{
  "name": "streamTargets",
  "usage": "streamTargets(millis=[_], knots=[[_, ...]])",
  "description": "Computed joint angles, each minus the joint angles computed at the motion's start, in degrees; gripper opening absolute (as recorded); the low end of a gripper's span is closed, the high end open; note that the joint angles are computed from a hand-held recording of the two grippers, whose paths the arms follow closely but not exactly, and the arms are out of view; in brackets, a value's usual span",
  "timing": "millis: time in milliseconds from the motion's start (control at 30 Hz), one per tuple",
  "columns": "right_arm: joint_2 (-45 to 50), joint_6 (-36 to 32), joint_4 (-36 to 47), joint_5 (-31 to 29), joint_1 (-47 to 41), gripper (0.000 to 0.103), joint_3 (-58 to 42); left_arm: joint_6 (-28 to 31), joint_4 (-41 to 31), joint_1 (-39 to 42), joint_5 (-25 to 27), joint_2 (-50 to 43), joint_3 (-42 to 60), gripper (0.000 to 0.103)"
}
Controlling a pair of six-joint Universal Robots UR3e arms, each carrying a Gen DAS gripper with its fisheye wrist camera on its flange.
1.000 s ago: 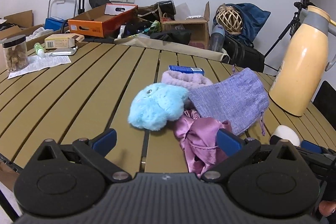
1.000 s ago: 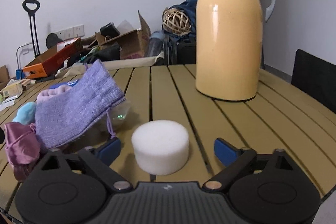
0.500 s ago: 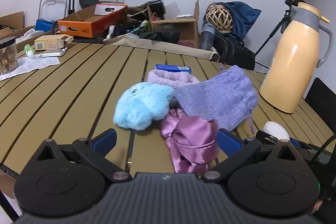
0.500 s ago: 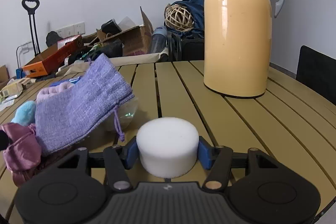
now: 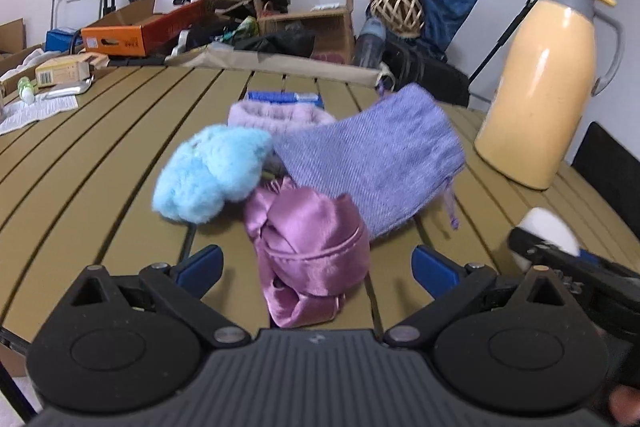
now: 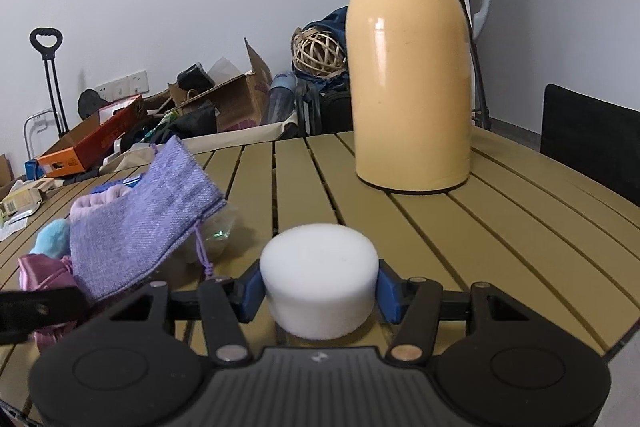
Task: Collect trash
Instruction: 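Close the right tool on the white round sponge while the left tool grips the pink satin cloth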
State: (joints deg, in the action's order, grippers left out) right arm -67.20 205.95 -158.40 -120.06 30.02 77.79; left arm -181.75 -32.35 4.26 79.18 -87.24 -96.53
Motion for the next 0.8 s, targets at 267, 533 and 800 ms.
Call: streamTargets(millis=[267,533,800], knots=[[-2.5,-0.1,-0.9,0.6,0.1,0.056,3.2,-1.1,-1.8,-0.1,2.3,-2.6,2.4,0.082],[-2.5,-0.6,-2.0,0.7,1.0,0.056,3.3,-0.1,-2.0,0.6,3.1,-2.9,3.1,0.068],[-2.5,-0.7,-1.1,1.7,0.4,0.056,3.1,0.8,0.6,0.9,3.3,-3.6,2.3,0.057]])
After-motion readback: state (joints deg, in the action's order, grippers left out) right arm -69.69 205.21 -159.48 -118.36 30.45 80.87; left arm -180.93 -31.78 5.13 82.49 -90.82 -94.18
